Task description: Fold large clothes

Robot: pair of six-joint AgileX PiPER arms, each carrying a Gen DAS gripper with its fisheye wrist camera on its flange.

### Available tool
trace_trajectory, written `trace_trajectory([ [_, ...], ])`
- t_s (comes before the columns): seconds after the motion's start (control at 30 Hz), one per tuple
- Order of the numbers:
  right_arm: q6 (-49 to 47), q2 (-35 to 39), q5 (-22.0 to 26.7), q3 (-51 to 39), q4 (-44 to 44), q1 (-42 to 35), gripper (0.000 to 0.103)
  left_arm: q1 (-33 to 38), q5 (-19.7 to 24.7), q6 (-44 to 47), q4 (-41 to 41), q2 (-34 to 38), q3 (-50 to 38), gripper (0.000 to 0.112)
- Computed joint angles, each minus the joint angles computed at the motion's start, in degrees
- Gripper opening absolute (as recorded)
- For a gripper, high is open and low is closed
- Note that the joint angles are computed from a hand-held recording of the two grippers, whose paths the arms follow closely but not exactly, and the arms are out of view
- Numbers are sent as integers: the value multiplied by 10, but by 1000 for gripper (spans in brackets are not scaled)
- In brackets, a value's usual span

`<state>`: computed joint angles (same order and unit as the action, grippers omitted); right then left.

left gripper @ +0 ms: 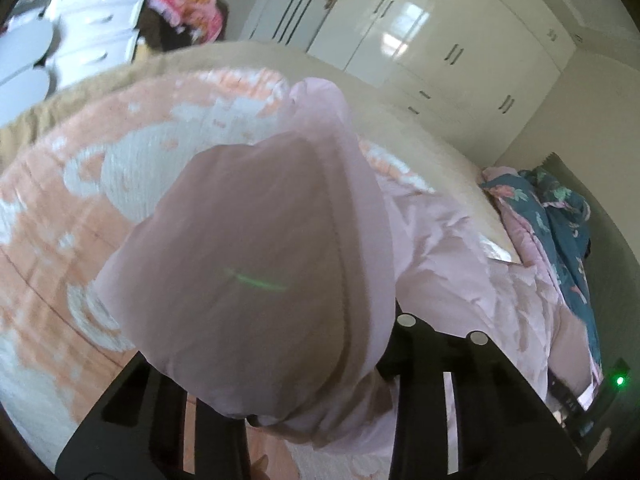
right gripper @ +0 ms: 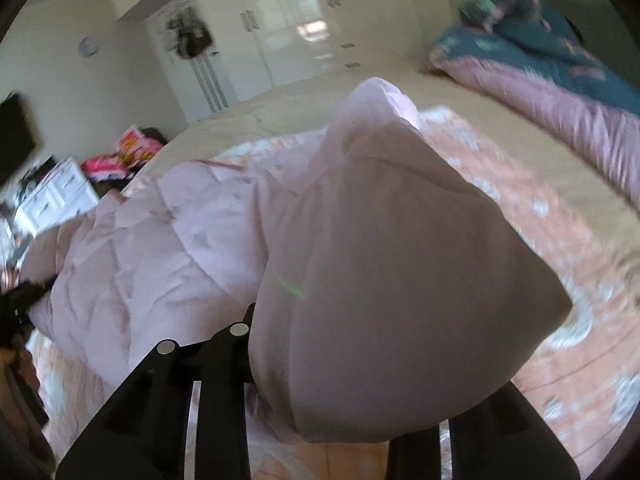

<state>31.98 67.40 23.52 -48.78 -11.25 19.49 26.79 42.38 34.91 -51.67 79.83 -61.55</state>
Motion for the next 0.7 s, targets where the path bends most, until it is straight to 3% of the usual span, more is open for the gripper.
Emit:
trace_trajectory([
  [0.23,69,-62,97,-58,-131,101,26,28,58,21,0,-61,-23,23],
  [0.53,120,-133,206,-80,-189,200,26,115,152,75,-18,-123,-4,23],
  [0.7,243,-155,299,-71,-293,333,26,173,201,111,-29,-150,22,23],
])
